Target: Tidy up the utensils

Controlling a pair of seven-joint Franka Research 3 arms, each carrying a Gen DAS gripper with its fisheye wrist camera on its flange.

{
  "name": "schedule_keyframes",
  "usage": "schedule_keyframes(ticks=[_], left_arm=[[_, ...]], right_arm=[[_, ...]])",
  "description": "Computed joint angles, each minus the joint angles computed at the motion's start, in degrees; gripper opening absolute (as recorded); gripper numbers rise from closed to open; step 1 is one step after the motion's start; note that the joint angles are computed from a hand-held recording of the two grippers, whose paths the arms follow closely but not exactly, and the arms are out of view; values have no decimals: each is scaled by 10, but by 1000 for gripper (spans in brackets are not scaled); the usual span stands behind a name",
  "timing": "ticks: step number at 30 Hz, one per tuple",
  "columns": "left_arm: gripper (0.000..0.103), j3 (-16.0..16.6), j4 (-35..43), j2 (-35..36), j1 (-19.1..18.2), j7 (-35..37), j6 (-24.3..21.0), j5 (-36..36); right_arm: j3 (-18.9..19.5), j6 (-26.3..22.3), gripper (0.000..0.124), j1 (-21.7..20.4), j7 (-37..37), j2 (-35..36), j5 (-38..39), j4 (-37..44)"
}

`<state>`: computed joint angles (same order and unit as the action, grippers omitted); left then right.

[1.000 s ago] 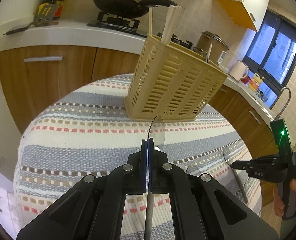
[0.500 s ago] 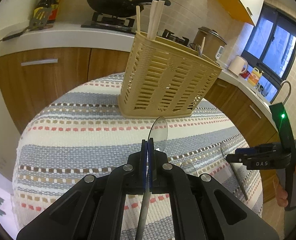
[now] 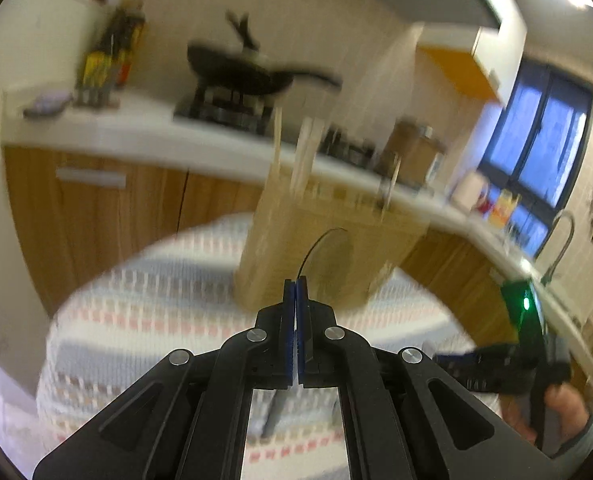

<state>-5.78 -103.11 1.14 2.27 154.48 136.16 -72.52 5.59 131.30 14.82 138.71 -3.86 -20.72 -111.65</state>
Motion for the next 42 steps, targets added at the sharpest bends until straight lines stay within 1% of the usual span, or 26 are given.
schedule_keyframes(ticks=[5, 7, 8, 9, 10, 12, 14, 15, 16, 17, 19, 22, 23, 24, 25, 26, 28, 29, 30, 32, 34, 37, 39, 40, 41, 42], left_arm=[[0, -5, 41, 5, -4, 77, 27, -138], [0, -7, 56, 9, -6, 93, 28, -177], [0, -9, 60, 10, -7, 95, 30, -183], [0, -10, 68, 15, -8, 91, 31, -178], [0, -11, 70, 15, -8, 86, 26, -169], [0, -9, 77, 26, -5, 40, 8, -118], [2, -6, 85, 41, 5, -12, -23, -56], [6, -5, 92, 52, 9, -42, -44, -9], [17, -6, 100, 62, 15, -55, -66, 19], [27, -7, 108, 73, 24, -59, -100, 48], [38, -14, 127, 90, 36, -48, -168, 104], [38, -31, 142, 100, 48, -10, -228, 125], [38, -37, 159, 110, 44, -5, -250, 152], [38, -42, 170, 116, 37, 1, -262, 184], [38, -47, 178, 121, 32, 9, -271, 208], [38, -53, 184, 124, 23, 32, -277, 246], [38, -58, 188, 128, 12, 62, -281, 302], [39, -60, 191, 131, 9, 71, -279, 317], [40, -61, 203, 141, 7, 79, -287, 340], [41, -62, 231, 164, 3, 79, -297, 374], [41, -73, 302, 214, 4, 56, -343, 418], [41, -76, 345, 249, -3, 39, -361, 460], [38, -82, 339, 252, 3, 38, -350, 467], [36, -84, 336, 250, 6, 31, -346, 466], [19, -83, 317, 239, 6, 24, -323, 470], [8, -81, 294, 226, 5, 17, -298, 474]], right_arm=[[9, 79, 30, -12, 42, -28, -87, -6], [12, 117, 30, -21, 65, -32, -124, -4], [13, 122, 30, -25, 70, -30, -135, 2], [15, 118, 30, -25, 69, -32, -135, 6], [12, 128, 30, -26, 63, -28, -128, 11], [9, 140, 30, -29, 56, -27, -116, 9], [11, 143, 30, -28, 53, -32, -106, 1], [9, 149, 30, -29, 49, -37, -98, -8], [7, 155, 30, -31, 45, -41, -86, -18], [7, 158, 30, -32, 43, -44, -75, -26], [10, 168, 30, -35, 42, -63, -57, -54], [14, 171, 30, -48, 39, -80, -42, -78], [17, 169, 30, -52, 40, -86, -38, -86], [20, 166, 30, -56, 42, -94, -36, -94], [23, 163, 30, -61, 46, -99, -37, -99], [26, 162, 30, -65, 49, -110, -35, -110], [27, 166, 30, -70, 47, -125, -22, -128], [28, 167, 30, -73, 44, -130, -14, -134], [29, 169, 30, -75, 40, -136, -7, -142], [34, 172, 30, -81, 36, -144, 1, -154], [36, 176, 30, -84, 28, -147, 14, -161], [44, 178, 30, -89, 23, -148, 21, -163], [48, 179, 30, -90, 21, -148, 24, -165], [49, 179, 30, -90, 20, -148, 25, -165], [50, 178, 30, -90, 20, -147, 27, -164], [51, 179, 30, -90, 19, -146, 28, -163]])
